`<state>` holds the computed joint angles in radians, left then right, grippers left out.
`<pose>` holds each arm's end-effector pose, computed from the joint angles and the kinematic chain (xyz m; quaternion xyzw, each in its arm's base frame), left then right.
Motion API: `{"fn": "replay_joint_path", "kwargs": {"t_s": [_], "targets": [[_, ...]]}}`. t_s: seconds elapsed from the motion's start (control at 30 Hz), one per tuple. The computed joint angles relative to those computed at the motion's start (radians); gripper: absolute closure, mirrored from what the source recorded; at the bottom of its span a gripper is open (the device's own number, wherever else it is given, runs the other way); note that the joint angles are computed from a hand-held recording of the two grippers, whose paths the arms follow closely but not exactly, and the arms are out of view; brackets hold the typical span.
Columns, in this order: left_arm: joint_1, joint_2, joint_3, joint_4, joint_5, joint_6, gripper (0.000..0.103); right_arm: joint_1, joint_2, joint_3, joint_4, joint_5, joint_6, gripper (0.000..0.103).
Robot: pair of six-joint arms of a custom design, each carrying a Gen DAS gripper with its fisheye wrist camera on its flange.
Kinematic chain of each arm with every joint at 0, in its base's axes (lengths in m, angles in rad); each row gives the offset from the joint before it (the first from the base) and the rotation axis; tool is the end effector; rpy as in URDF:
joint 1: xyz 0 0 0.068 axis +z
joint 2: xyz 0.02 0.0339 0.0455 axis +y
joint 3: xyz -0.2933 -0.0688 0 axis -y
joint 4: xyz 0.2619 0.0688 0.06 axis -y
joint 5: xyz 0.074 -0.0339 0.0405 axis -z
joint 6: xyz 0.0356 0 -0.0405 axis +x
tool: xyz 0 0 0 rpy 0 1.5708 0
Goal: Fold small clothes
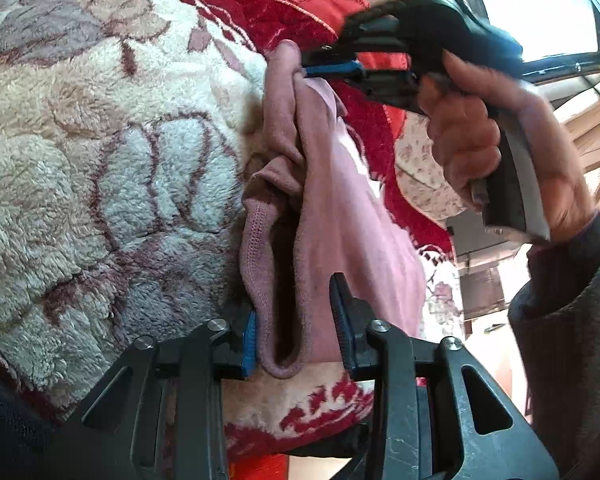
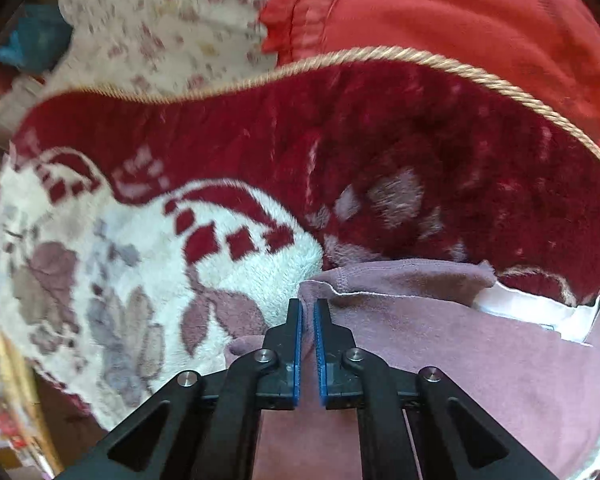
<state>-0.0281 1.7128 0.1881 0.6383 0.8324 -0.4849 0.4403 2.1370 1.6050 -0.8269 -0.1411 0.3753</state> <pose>0.1946 -0.0318 0.0691 -0.0629 0.8699 -0.4462 0.2003 0.4108 0.1991 0.1731 -0.0397 0.9912 0.1062 0.0690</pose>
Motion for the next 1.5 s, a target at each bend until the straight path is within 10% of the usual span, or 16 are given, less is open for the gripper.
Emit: {"fn": "replay_joint_path", "kwargs": {"t_s": [0.43,0.57,0.93,1.17,1.5], "targets": [[-0.429,-0.642,-0.018,-0.293,-0.385,-0.068,0.098,-0.283,-0.384,-0.274,0.039,-0.23,-0.164,0.098],[-0.728,-0.572,0.122,-0.31,-0.559,-0.134,0.098,-0.463,-0.432,-0.262,-0.04,-0.302,-0.305,0.103],[-0.92,-0.203,0.321,-0.166,-0.616,-0.268,0.098,-0.832,-0.444,-0.378,-0.125,-0.535,-0.681,0.102],[-0.824,-0.301,0.318,-0.243,-0.56,-0.272,0.098,-1.102,-0.455,-0.592,0.083,-0.787,-0.507,0.043],[-0.791,-0.326,0.279,-0.213,-0.509,-0.293,0.098,-1.272,-0.415,-0.874,-0.181,-1.106,-0.696,0.02]]}}
